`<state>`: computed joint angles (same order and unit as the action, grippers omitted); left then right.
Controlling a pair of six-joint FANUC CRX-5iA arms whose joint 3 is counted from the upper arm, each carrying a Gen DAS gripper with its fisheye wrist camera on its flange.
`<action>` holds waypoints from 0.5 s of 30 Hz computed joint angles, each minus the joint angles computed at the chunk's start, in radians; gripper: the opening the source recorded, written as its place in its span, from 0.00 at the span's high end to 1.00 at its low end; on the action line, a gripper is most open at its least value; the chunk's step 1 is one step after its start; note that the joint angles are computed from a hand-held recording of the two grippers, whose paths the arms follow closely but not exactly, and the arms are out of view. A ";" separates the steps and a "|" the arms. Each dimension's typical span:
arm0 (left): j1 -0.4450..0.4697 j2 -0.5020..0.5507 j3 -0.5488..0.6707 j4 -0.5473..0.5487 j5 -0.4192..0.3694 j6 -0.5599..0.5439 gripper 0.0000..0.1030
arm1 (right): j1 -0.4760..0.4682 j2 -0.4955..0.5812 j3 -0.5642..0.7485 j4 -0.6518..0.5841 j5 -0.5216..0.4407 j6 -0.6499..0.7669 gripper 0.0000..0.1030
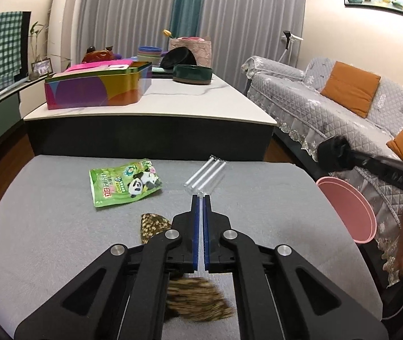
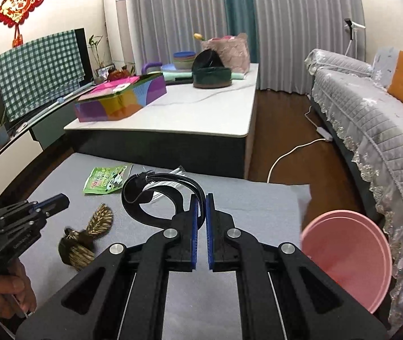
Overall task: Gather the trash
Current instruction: 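Lift the cloth and headband in both tools and carry them over the pink bin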
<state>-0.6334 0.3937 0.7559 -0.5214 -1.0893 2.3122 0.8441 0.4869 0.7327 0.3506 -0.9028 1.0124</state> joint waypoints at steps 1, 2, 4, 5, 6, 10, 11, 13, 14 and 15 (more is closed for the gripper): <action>0.002 -0.003 -0.005 0.005 0.001 0.008 0.98 | -0.001 -0.015 -0.020 0.007 0.008 -0.004 0.95; 0.008 -0.008 -0.016 0.018 0.009 0.012 0.98 | -0.003 -0.032 -0.041 0.012 0.016 -0.008 0.95; 0.023 -0.021 -0.044 0.047 0.021 0.023 0.97 | -0.011 -0.073 -0.090 0.012 0.039 -0.017 0.95; 0.025 -0.023 -0.049 0.050 0.011 0.032 0.96 | -0.014 -0.085 -0.103 0.012 0.045 -0.017 0.95; 0.026 -0.025 -0.056 0.054 0.005 0.040 0.91 | -0.018 -0.101 -0.123 0.015 0.054 -0.015 0.95; 0.030 -0.028 -0.091 0.075 -0.011 0.060 0.61 | -0.035 -0.146 -0.191 0.000 0.098 -0.029 0.95; 0.027 -0.022 -0.090 0.073 -0.025 0.053 0.59 | -0.037 -0.152 -0.206 -0.002 0.109 -0.039 0.95; 0.016 -0.007 -0.075 0.060 -0.061 0.053 0.45 | -0.043 -0.162 -0.233 -0.017 0.129 -0.056 0.95; 0.011 -0.002 -0.070 0.053 -0.077 0.059 0.43 | -0.046 -0.164 -0.241 -0.025 0.132 -0.058 0.95; 0.004 0.009 -0.056 0.043 -0.107 0.066 0.41 | -0.048 -0.162 -0.244 -0.037 0.134 -0.058 0.95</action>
